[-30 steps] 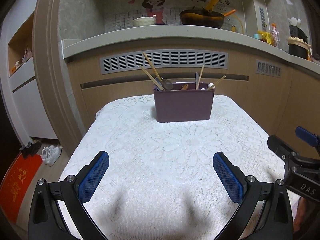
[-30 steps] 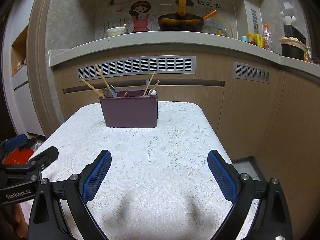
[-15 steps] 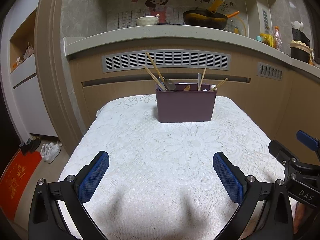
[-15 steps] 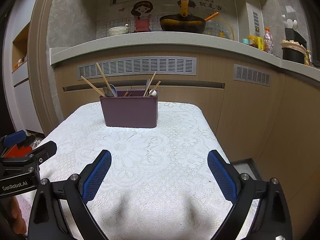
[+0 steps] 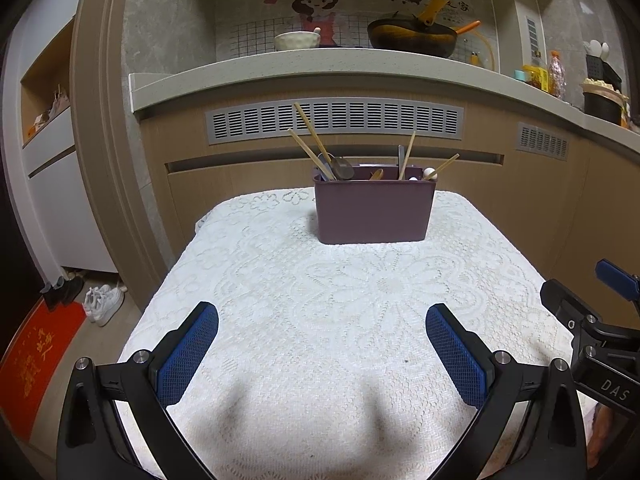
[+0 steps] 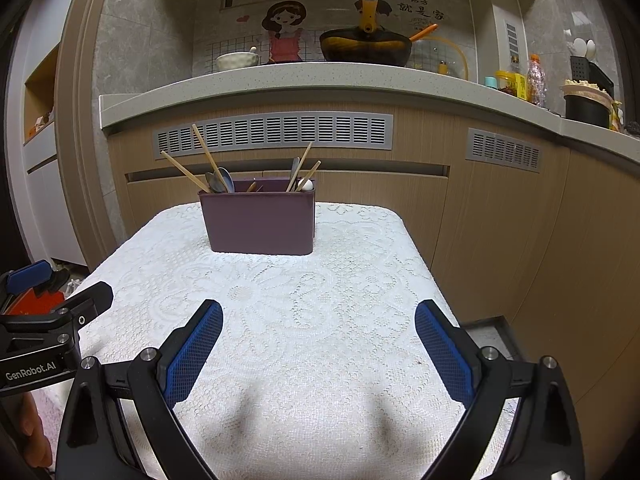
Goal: Organize utensils
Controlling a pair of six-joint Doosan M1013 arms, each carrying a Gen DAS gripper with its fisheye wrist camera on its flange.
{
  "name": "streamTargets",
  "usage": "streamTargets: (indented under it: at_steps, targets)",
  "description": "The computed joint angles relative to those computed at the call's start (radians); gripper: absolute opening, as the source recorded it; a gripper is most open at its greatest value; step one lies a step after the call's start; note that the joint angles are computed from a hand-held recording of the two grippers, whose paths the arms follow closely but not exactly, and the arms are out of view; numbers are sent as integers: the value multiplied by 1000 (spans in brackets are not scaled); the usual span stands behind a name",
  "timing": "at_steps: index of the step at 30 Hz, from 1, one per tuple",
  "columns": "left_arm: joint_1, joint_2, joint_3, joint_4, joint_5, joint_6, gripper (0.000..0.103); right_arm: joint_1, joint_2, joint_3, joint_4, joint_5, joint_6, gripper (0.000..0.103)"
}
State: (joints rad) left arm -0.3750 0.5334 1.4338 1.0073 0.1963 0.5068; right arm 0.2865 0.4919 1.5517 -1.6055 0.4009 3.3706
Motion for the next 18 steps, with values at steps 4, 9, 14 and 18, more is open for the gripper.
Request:
streamTargets:
  at_steps: [4,9,14,18]
  targets:
    - [0,0,1,24,-1,-14,103,-2,-1,1,-1,-3,3,96]
    - [-1,0,4,64,-1,-46,103,-2,-1,1,4,-6,-2,96]
    - [2,3,-1,0,-1,16,103,-2,-1,1,9,-7,-6,96]
    - [3,5,-4,-33,-2,51,103,-2,0,0,15,-9,-10,96]
